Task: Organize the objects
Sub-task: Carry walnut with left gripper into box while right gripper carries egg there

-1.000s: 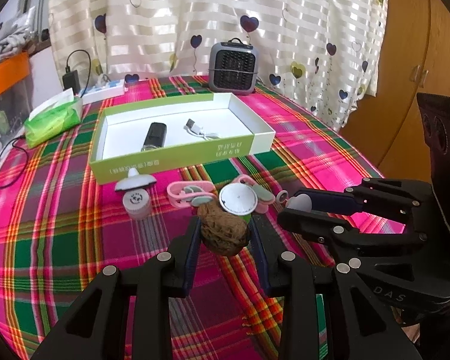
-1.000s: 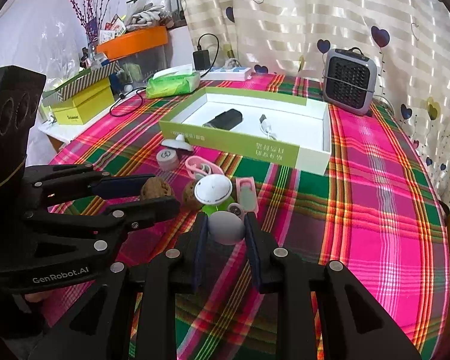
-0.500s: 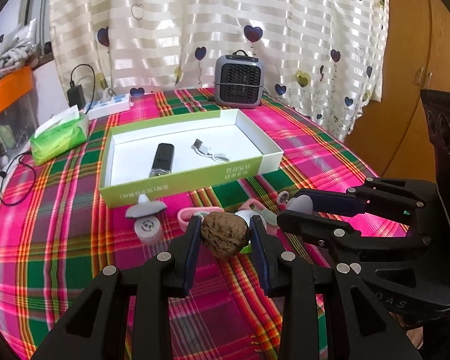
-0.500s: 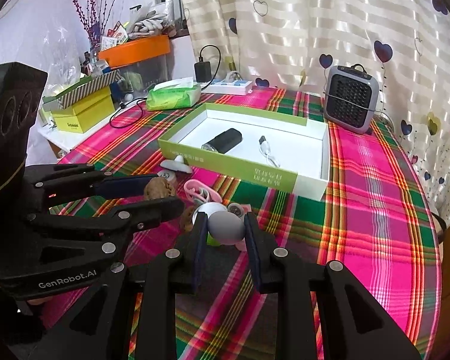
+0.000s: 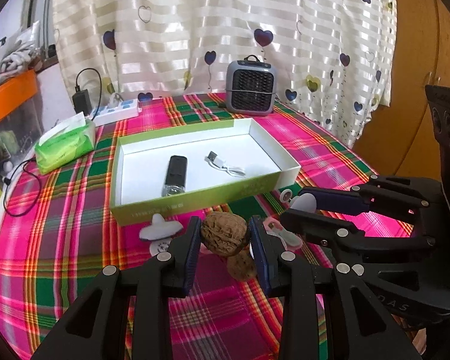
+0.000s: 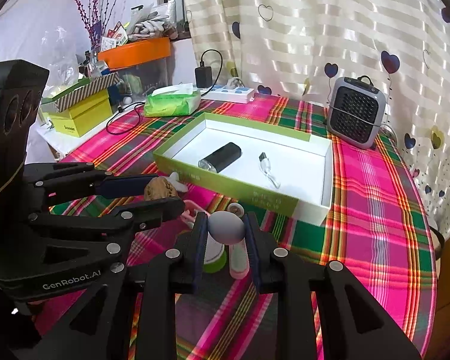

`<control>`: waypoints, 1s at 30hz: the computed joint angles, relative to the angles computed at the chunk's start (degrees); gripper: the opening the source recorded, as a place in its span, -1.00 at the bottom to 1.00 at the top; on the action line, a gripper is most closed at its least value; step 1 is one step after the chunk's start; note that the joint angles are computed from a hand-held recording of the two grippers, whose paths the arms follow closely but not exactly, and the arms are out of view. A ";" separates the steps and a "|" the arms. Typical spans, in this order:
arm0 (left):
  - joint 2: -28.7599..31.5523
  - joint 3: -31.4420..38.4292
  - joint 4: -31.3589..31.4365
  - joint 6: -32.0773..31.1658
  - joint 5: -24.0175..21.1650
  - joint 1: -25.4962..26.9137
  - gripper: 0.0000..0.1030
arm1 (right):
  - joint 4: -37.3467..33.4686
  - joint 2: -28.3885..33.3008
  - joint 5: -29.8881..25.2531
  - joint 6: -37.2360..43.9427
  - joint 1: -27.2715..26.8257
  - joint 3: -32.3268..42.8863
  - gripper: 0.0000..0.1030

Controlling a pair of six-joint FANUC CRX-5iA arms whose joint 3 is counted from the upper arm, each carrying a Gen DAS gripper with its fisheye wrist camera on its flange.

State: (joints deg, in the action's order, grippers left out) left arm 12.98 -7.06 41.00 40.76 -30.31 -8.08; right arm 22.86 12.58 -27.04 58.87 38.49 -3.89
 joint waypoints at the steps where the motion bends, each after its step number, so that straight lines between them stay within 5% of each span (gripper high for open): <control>1: 0.16 0.23 -0.03 0.06 0.07 0.06 -0.40 | -0.13 0.20 -0.02 0.24 -0.06 0.33 -0.49; 30: 6.22 10.70 -8.57 8.17 -0.82 0.72 -0.40 | -2.70 7.14 -2.77 7.21 -1.64 10.59 -0.50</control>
State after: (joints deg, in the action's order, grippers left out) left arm 19.20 3.64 32.42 48.93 -31.13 -7.36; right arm 20.16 19.72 -29.81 66.08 36.85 6.70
